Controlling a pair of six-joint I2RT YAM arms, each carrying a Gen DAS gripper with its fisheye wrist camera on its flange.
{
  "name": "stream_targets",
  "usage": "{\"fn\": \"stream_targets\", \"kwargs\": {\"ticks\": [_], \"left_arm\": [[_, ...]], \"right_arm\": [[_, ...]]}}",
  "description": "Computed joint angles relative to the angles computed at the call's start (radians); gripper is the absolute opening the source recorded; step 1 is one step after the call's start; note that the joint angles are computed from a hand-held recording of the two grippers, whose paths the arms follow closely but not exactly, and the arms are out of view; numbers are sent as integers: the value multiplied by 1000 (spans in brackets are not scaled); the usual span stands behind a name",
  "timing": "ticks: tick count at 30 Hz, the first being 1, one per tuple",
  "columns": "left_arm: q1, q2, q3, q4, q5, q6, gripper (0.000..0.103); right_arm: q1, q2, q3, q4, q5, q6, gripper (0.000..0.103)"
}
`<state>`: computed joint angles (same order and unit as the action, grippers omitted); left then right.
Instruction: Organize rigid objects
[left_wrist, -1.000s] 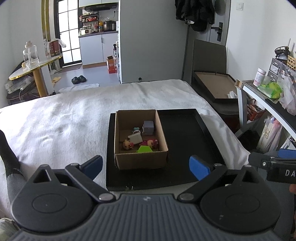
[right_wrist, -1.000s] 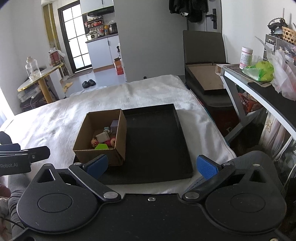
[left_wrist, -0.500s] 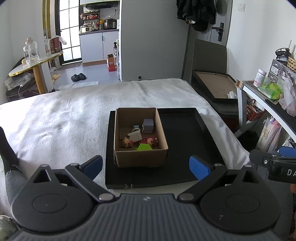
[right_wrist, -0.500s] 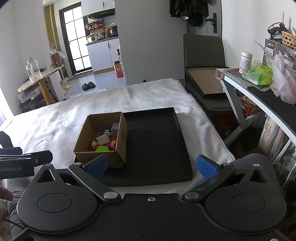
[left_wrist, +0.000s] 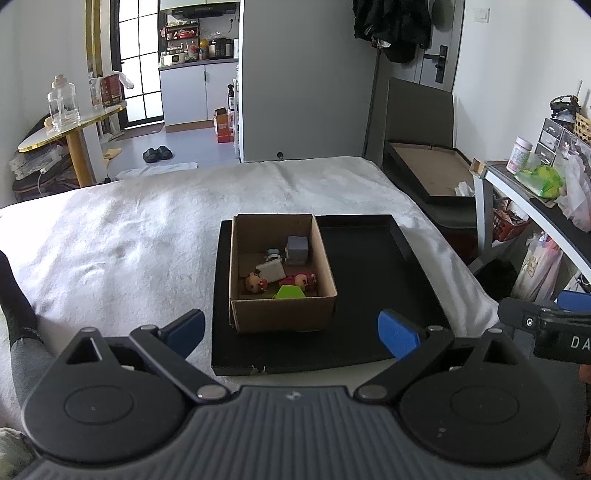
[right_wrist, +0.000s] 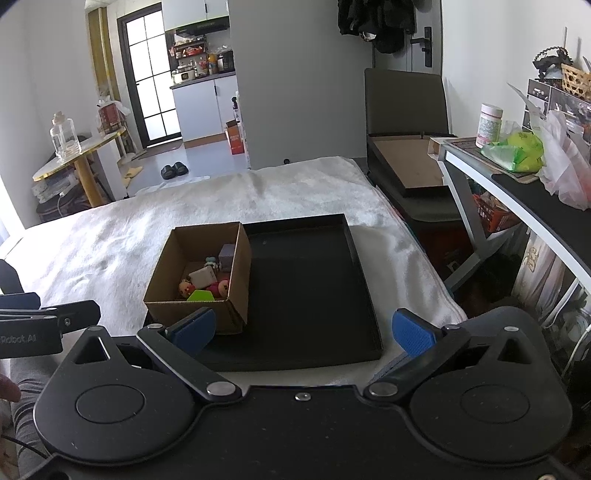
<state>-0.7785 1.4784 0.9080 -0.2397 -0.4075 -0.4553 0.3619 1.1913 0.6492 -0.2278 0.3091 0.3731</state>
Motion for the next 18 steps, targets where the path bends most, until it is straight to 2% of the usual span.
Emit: {"fn": "stream_targets", "kwargs": {"ticks": [18], "left_arm": [[-6, 20, -3, 11, -26, 5, 99]], "right_arm": [[-3, 16, -5, 14, -8, -3, 103]]}}
